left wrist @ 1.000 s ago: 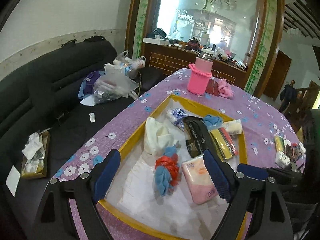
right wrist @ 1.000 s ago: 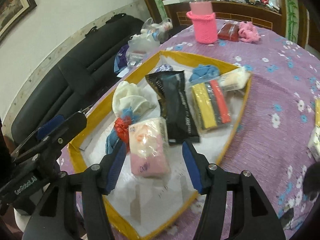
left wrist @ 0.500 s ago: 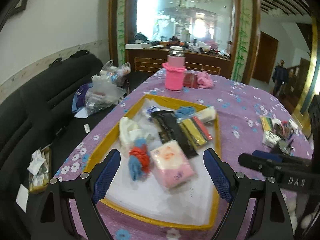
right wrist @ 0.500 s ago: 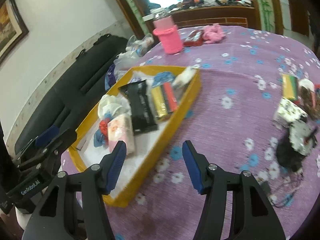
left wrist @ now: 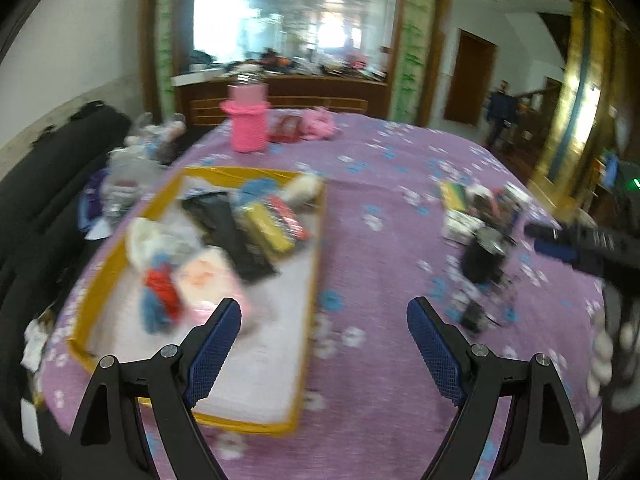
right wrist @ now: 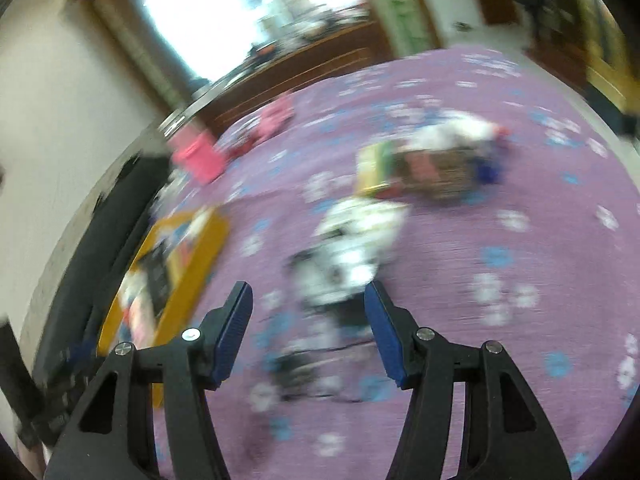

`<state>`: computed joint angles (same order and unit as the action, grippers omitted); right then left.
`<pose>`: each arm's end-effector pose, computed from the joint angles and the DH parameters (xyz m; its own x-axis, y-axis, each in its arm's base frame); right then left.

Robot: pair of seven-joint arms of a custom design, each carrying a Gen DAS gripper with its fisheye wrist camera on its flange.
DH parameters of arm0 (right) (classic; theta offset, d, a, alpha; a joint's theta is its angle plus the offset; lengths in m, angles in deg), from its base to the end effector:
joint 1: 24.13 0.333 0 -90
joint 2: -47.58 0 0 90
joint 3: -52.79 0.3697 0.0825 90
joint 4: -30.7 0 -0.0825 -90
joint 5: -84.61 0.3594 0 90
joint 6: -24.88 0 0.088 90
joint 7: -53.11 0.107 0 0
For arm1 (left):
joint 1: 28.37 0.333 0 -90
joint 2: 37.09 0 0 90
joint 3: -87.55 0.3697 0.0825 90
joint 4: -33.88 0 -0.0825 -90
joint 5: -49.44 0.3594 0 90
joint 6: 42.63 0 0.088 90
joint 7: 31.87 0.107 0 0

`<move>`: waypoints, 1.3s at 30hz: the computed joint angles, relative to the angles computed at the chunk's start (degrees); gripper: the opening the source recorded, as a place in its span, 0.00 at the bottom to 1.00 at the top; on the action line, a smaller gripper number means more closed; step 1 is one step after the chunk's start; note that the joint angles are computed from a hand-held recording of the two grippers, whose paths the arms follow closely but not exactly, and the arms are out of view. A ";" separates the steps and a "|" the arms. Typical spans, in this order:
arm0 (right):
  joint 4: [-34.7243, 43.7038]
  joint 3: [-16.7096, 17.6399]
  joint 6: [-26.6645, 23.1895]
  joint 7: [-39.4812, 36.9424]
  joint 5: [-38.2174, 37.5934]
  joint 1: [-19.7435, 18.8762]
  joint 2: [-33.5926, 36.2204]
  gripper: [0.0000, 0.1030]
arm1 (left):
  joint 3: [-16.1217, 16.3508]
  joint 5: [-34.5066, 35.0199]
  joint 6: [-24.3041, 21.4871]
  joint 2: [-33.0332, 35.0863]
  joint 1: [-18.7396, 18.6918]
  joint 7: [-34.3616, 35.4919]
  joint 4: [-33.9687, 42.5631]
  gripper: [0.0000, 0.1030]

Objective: Organize soft objects
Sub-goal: 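Move both open grippers back toward the remaining items on the table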

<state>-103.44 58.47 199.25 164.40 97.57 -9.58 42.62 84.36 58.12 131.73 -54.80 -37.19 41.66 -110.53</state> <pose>0.4912 0.1642 0.5308 -0.0718 -0.9114 -0.4052 -0.7465 0.3185 -0.5841 0.4289 -0.1058 0.5535 -0.1035 -0.9919 0.0741 -0.6765 0.0156 -0.7363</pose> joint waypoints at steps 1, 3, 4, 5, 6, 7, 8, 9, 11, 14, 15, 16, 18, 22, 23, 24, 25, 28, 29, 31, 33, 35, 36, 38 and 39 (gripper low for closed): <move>-1.31 -0.57 0.51 1.30 0.08 -1.03 -1.07 0.55 | 2.47 -1.92 -0.27 0.53 -3.45 2.63 0.28 0.83; -3.42 -1.13 1.51 3.15 -0.10 -3.32 -2.75 0.55 | 7.23 -7.65 -1.93 1.61 -9.98 8.57 1.34 0.83; -3.82 -1.13 1.77 3.66 -0.23 -4.18 -3.08 0.56 | 8.88 -10.87 -3.17 2.28 -12.36 11.21 2.17 0.83; -4.18 -1.52 1.97 3.50 0.28 -4.54 -3.34 0.56 | 9.90 -13.52 -3.87 2.86 -13.72 13.40 2.80 0.83; -4.25 -2.36 2.11 2.47 1.62 -4.20 -3.32 0.56 | 11.15 -16.38 -4.73 3.83 -15.03 15.96 3.98 0.83; -4.08 -4.50 2.35 -0.67 5.43 -2.11 -2.98 0.56 | 11.69 -18.79 -5.55 4.38 -15.81 17.79 4.69 0.83; -3.59 -6.20 2.46 -3.82 9.15 -0.39 -2.44 0.56 | 12.03 -20.84 -6.39 4.92 -16.21 19.42 5.44 0.83; -3.29 -7.02 2.56 -6.08 11.87 0.33 -2.07 0.56 | 12.15 -22.47 -7.17 5.36 -16.20 20.75 6.13 0.83; -2.07 -7.87 3.16 -9.39 16.50 0.62 -0.70 0.56 | 11.97 -25.18 -7.99 6.28 -15.73 22.90 7.39 0.83; -0.58 -7.69 4.34 -11.98 19.84 -0.91 0.81 0.56 | 11.58 -29.23 -8.90 7.19 -14.91 26.19 8.83 0.83; -0.56 -6.51 5.01 -8.89 16.39 -3.12 1.21 0.56 | 11.27 -30.74 -8.82 7.89 -14.80 27.21 9.28 0.83; -0.44 -4.97 5.57 -3.26 10.40 -6.18 1.67 0.56 | 11.31 -32.49 -9.56 8.32 -14.67 28.71 10.08 0.83; 0.38 -3.28 5.94 6.59 -0.22 -10.65 2.61 0.56 | 10.36 -34.96 -9.11 9.86 -14.16 30.43 10.88 0.83; 6.39 -4.79 1.54 27.66 -26.29 -14.29 5.39 0.56 | 8.24 -39.72 -8.90 12.88 -12.88 33.92 12.80 0.83; 8.78 -5.66 -0.75 29.47 -29.81 -13.54 6.40 0.56 | 7.54 -40.47 -8.87 13.77 -12.41 34.31 13.30 0.83; 11.92 -6.37 -3.66 29.97 -32.86 -12.43 7.84 0.56 | 6.81 -40.68 -8.98 14.44 -11.79 34.26 13.75 0.83; 14.00 -6.86 -5.46 28.86 -33.45 -11.50 8.96 0.56 | 6.17 -40.71 -9.43 14.91 -11.06 34.30 14.16 0.83; 19.73 -6.51 -10.98 19.91 -28.28 -10.08 12.79 0.56 | 4.19 -40.51 -9.82 15.32 -8.86 34.10 14.58 0.83; 20.92 -6.32 -12.70 17.21 -25.92 -9.94 13.70 0.56 | 3.52 -40.15 -9.68 15.35 -8.08 33.78 14.61 0.83; 21.51 -7.26 -14.87 15.73 -24.01 -8.95 14.37 0.37 | 2.25 -40.85 -9.24 15.18 -6.69 34.35 14.40 0.83; 18.25 -6.05 -13.15 8.85 -15.72 -10.12 12.72 0.37 | 1.03 -41.21 -9.07 15.02 -5.20 34.61 14.22 0.83; 14.62 -4.29 -12.49 -0.54 -5.32 -11.20 10.16 0.37 | -0.19 -42.25 -9.05 15.04 -3.85 35.44 14.14 0.83; 13.29 -4.05 -13.19 -4.12 -1.80 -11.05 8.96 0.37 | -0.82 -42.86 -9.02 15.08 -3.22 35.96 14.12 0.83; 11.73 -4.41 -17.96 -9.93 1.89 -10.07 6.65 0.37 | -2.09 -44.14 -9.12 15.21 -2.04 37.08 14.12 0.83; 10.65 -4.67 -21.22 -12.78 3.20 -9.62 5.18 0.37 | -2.58 -44.94 -9.22 15.31 -1.64 37.78 14.18 0.83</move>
